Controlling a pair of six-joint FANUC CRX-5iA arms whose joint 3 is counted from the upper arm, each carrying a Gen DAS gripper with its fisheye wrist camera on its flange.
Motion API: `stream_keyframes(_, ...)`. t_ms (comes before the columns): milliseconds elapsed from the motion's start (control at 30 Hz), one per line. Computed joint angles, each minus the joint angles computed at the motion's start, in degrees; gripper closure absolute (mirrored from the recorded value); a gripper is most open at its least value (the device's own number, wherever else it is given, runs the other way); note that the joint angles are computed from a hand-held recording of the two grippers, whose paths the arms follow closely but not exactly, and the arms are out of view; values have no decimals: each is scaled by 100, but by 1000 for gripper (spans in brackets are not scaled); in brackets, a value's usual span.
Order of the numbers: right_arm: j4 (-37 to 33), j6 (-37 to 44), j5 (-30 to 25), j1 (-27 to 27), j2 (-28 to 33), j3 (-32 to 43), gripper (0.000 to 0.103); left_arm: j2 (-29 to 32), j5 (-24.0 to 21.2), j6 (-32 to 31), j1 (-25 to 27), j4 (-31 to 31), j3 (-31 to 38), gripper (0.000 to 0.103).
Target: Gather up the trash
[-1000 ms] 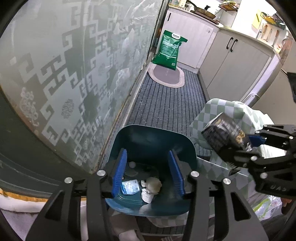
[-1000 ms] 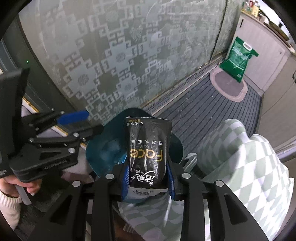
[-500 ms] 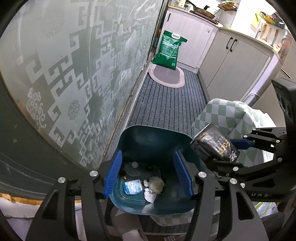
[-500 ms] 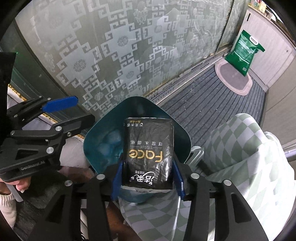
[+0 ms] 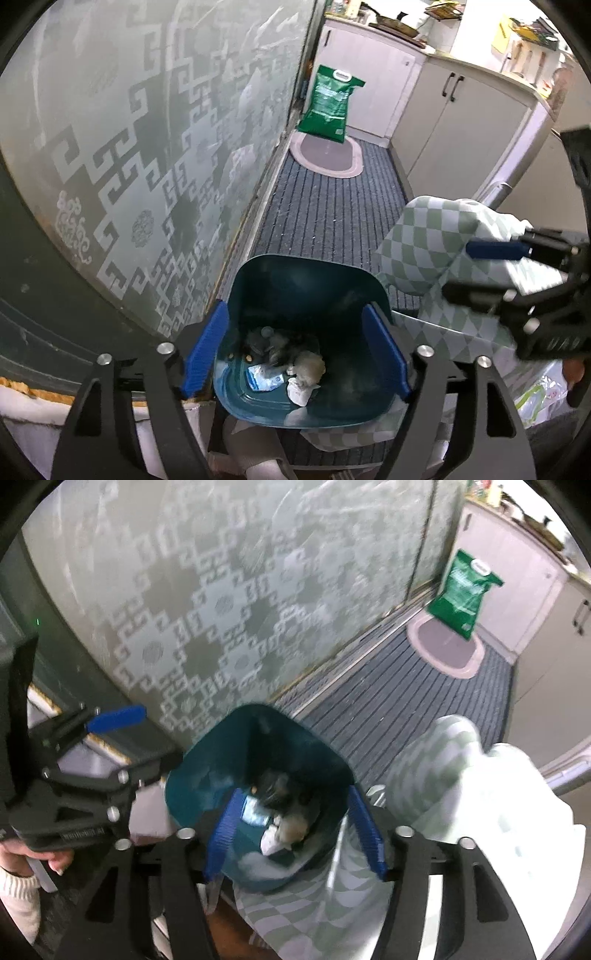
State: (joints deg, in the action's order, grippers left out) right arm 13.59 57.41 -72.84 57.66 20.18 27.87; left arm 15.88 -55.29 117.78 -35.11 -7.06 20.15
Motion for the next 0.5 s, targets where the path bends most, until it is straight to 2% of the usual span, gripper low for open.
stream_keyframes(133, 238, -244, 232, 26, -339, -371, 38, -35, 88, -37, -113, -110, 24, 10)
stream_keyframes(367, 630, -755, 537, 75, -913, -1134, 34, -198, 315, -51, -253, -166, -84, 6)
stream_keyframes(500, 1096, -1374, 798, 186, -1415, -1786, 24, -261, 342, 3, -436, -443, 6, 4)
